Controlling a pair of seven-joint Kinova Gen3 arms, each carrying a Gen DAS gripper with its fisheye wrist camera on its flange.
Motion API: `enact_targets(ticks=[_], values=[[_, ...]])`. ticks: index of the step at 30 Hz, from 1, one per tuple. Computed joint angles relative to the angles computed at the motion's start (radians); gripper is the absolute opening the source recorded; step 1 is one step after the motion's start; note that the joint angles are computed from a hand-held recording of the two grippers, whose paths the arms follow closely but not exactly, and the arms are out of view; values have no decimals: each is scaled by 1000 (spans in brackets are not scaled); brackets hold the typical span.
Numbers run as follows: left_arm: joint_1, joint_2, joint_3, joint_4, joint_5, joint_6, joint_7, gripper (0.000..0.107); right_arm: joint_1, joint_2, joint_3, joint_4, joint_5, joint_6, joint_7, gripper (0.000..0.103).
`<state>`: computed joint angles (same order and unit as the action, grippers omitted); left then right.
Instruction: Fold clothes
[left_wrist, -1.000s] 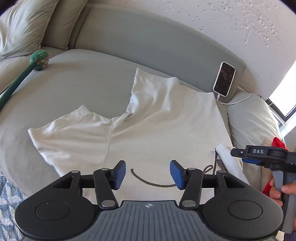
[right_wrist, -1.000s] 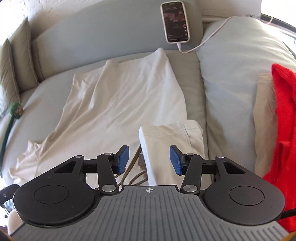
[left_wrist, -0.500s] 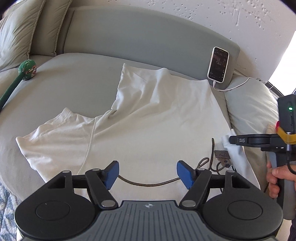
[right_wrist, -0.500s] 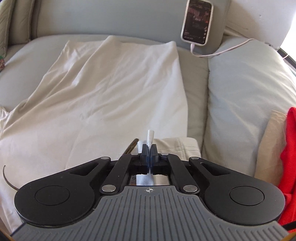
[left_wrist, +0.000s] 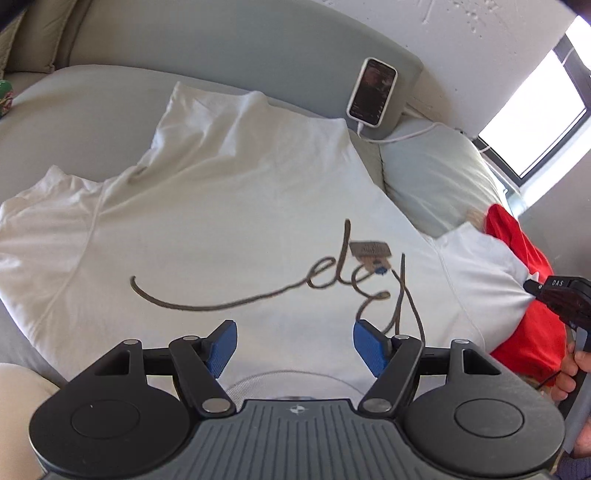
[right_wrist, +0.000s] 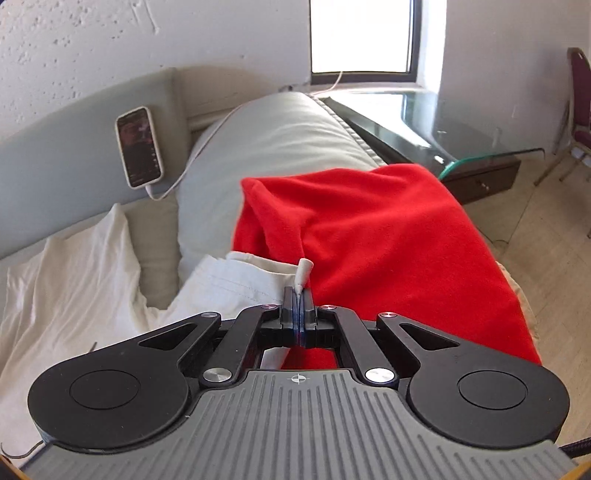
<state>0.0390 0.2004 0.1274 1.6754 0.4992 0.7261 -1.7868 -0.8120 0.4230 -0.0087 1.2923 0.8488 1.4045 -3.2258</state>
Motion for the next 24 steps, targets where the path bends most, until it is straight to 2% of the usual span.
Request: enact_targets(ticks=[3,5,7,10,15,17,20,22,24], values=[[5,14,10,3,5,22,-18,69,-10,28,-24,-19,24,65,-24,1],[16,31,11,-3,-6,38,-10,69,36,73,-97,-71,42,121,36,7],[41,41,3,-9,-49,45,35,68,46,108,-122,-117,57,166,99,11],[31,22,8,16,-45,32,21,68,-1,77,-68,-109,45,149,102,44],[-3,-33,-11,58,-19,21,-12,70,-132,-65,70,6,-55,14,47,46],[-20,-61,-29,83,-13,17,-16,70,-159,-129,74,64,-83,-57,25,49],[-32,-117,-69,142,-7,-28,6,70,-87,-196,-42,143,-112,-179,-16,49],[-63,-133,-75,174,43,-54,-35,63,-18,-210,-135,184,-130,-260,-57,49],[-57,-129,-78,190,55,-95,-53,54,48,-193,-228,213,-124,-341,-89,44]])
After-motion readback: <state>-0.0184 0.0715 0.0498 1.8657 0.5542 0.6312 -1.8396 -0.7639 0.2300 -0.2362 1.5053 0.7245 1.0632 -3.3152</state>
